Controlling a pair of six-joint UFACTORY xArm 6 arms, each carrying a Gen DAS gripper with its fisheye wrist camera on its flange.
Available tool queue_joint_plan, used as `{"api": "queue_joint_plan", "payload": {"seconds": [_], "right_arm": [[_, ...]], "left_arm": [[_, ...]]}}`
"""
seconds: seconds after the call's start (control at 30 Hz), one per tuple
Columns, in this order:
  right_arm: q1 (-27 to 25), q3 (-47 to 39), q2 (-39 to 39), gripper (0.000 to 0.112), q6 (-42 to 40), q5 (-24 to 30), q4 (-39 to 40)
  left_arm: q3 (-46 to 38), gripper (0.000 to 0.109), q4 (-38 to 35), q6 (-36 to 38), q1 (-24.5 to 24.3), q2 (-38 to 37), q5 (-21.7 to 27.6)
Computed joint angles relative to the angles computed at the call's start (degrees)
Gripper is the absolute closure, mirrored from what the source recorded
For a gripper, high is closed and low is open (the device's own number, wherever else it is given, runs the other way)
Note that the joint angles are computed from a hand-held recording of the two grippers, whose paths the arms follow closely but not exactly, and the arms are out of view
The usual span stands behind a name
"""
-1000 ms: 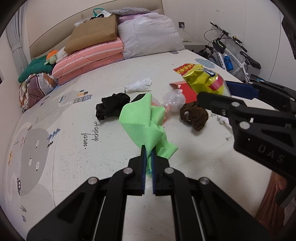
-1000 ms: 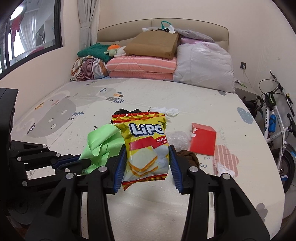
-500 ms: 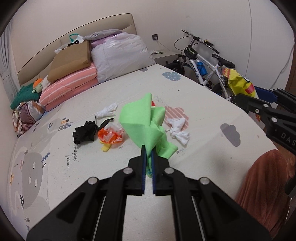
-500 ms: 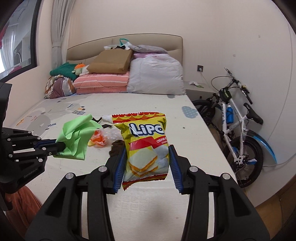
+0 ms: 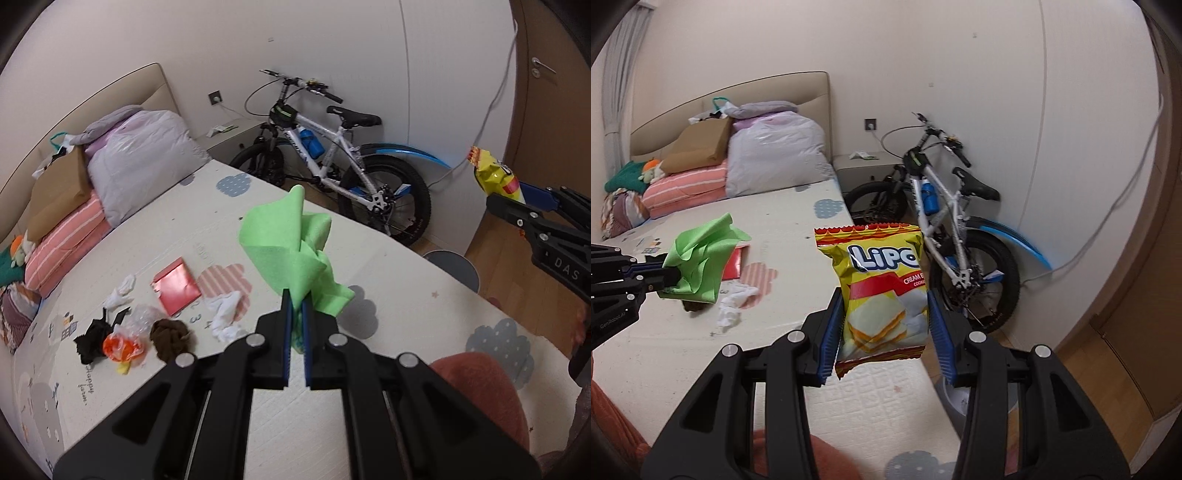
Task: Collect trash
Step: 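Carry the green bag and chips bag off the bed toward the grey bin, then open the right gripper to drop the chips bag into the bin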
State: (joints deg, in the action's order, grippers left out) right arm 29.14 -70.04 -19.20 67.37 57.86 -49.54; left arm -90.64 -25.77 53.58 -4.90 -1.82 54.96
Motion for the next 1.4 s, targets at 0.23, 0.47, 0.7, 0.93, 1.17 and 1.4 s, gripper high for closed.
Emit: {"api": "queue_joint_plan", "payload": {"seconds": [0.23, 0.47, 0.7, 0.93, 1.17, 1.4], "right_arm": [[-7.6, 10.1, -9.0, 0.07, 2.0, 1.3, 1.3], [-19.5, 19.8, -13.9, 0.07, 3.4, -5.5, 4.2], [-30.3, 25.6, -11.1, 0.07, 6.3, -16.8, 6.4], [-35.7, 27.4, -5.2, 0.064, 11.4, -23.2, 3.8], [-39.2, 30.7, -1.7, 0.057, 8.2, -30.2, 9.1], [-38.8, 33.8, -7.6, 0.051, 19.9, -23.2, -0.1]], "left_arm": [[-0.8, 0.103, 2.4, -3.2, -9.3, 2.6, -0.7], [-5.9, 0.103, 2.2, -6.2, -16.7, 9.3, -1.6], [-13.4, 0.103, 3.6, -9.5, -21.7, 18.8, -1.3], [-19.9, 0.103, 7.2, -11.0, -24.7, 26.9, -0.9], [-25.3, 0.103, 9.1, -11.6, -26.6, 33.4, 1.3], [-30.3, 0.103, 8.4, -11.4, -29.9, 38.2, 6.3]]}}
